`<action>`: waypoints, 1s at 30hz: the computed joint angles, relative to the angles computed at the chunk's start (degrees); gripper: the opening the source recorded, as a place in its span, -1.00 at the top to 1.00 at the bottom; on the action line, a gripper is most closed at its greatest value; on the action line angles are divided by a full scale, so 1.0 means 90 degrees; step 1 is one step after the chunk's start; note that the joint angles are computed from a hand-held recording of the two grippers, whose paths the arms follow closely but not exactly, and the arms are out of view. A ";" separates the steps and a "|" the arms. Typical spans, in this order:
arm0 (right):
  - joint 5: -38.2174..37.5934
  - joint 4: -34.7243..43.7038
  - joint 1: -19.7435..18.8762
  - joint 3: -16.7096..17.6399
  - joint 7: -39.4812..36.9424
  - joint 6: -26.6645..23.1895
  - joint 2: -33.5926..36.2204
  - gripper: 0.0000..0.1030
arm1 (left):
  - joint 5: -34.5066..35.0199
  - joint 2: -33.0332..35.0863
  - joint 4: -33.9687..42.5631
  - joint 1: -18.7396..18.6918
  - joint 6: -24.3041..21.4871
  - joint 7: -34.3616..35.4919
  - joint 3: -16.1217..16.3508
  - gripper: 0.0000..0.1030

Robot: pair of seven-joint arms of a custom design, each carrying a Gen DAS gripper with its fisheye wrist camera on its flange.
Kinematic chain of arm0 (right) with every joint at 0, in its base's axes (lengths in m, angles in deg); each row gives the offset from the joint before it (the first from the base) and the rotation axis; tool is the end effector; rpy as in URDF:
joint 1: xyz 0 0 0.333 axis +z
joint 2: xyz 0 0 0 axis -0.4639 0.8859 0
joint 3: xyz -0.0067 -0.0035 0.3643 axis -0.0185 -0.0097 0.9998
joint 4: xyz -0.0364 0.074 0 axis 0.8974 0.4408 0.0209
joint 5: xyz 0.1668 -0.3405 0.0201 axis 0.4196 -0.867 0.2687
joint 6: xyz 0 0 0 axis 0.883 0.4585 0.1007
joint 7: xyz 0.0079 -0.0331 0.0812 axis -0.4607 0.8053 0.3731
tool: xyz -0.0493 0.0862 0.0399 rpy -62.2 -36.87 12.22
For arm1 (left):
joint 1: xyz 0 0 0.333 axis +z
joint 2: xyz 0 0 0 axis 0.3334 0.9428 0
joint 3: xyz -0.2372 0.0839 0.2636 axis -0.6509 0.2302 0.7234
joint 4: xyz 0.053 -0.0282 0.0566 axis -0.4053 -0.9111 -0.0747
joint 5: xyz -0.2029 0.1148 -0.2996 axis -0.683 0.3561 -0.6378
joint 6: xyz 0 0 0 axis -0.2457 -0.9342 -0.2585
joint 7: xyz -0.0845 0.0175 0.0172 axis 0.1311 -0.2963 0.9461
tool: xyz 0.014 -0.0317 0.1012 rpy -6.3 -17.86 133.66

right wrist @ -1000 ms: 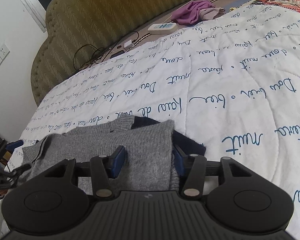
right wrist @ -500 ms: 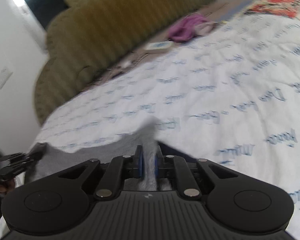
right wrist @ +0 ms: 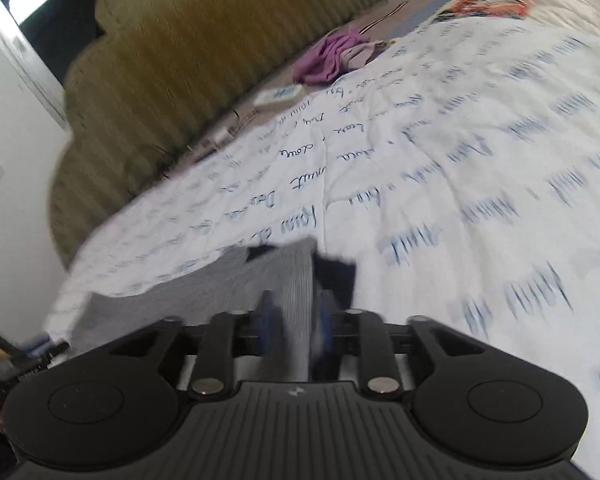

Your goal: Fold small clothes

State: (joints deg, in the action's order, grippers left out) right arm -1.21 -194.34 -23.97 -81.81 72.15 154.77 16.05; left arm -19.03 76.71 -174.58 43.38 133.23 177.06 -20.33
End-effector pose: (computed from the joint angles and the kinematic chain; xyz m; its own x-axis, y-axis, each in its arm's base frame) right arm 0.6234 0.1005 0.4791 -0.2279 -0.7838 -0.5777 -0.5063 0.6022 -0.6173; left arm 0.7510 0.0914 0.4811 -0.2563 -0.9666 0.0091 -0.5381 0.1348 -0.8320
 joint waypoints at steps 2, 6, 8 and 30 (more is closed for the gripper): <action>-0.0316 -0.0795 -0.0842 0.0912 0.0535 0.0342 -0.0431 -0.24 | -0.0720 -0.0514 -0.0609 0.0591 -0.0740 -0.0290 -0.0221 -0.53; -0.2284 -0.1884 -0.2563 0.2342 0.3096 0.0874 -0.0928 -0.24 | -0.1744 -0.1223 -0.1366 0.1063 -0.2136 -0.0900 -0.0017 -0.49; -0.3311 -0.2099 -0.2990 0.2609 0.4192 0.1292 -0.0963 -0.24 | -0.2255 -0.1403 -0.1526 0.1203 -0.2634 -0.0935 0.0025 -0.51; -0.3372 -0.1477 -0.1061 0.1006 0.4925 0.2359 -0.0140 0.90 | -0.2675 -0.1381 -0.1060 -0.0385 -0.3278 -0.1227 0.1598 0.87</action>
State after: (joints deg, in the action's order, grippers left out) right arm -31.56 -207.64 -33.51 -72.75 116.48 176.00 14.80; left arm -43.10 64.29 -184.12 39.92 103.73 166.02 -5.95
